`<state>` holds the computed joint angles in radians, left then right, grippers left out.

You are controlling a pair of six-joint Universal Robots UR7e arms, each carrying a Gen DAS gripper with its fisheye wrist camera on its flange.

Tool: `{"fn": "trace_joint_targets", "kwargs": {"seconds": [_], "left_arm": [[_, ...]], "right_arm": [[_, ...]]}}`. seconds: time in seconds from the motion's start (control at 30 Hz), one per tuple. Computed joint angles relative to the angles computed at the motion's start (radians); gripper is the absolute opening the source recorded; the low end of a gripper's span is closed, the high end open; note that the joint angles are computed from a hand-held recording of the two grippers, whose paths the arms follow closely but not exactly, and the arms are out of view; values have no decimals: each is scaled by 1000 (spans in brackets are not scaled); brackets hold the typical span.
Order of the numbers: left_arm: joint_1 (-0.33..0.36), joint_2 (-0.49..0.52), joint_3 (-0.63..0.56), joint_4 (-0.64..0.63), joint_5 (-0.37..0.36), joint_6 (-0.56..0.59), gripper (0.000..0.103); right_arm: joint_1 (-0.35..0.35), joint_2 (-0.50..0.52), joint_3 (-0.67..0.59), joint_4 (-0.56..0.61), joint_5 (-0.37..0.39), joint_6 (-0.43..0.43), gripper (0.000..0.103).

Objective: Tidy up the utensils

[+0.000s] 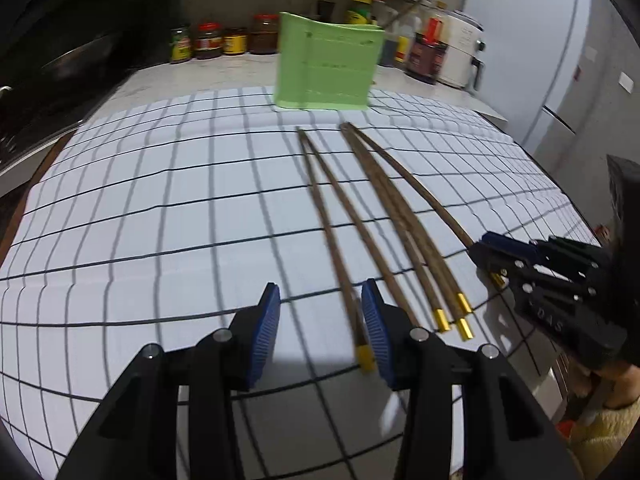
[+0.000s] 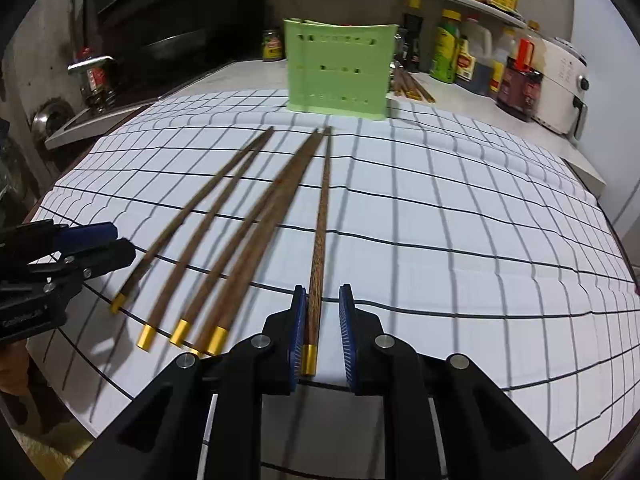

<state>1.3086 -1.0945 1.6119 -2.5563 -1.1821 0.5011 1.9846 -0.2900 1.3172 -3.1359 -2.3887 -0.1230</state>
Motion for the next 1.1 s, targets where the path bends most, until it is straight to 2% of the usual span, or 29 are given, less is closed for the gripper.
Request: {"fn": "trace_joint_targets", "kwargs": {"seconds": [0.17,0.23,0.27,0.3,0.4,0.6,0.77,0.8,0.83,0.9,0.97,1.1], "left_arm": [[-16,12,20,-27,53,34,41],[-23,14,32,-52,78,62,19],[-28,19,37,-76,101,76,15],[-30,26,34,-93,120,93,8],[-25,52,2,-113,147,113,7],[-12,83,-60,-109,166,95,7],[-6,76,-58,-84,113,89,8],[-1,70,-59,-72,95,82,15],[2,65,-57,-64,79,75,29],[7,49,-36,-83,55,79,39],[8,26,-4,-103,50,102,39],[15,-5,45,-136,51,125,39]], "right_arm": [[-12,-25,39,-33,5,-12,17],[-15,-28,48,-50,-4,-25,16],[-16,-30,51,-56,-9,-31,10],[-20,-34,56,-63,-11,-35,9],[-27,-42,65,-78,-15,-43,8],[-40,-64,90,-80,18,-43,8],[-43,-70,91,-68,37,-45,10],[-46,-76,98,-67,52,-40,11],[-47,-80,105,-69,62,-36,11],[-48,-84,117,-84,71,-39,20],[-47,-88,134,-109,79,-51,31],[-41,-85,161,-164,80,-93,33]]}}
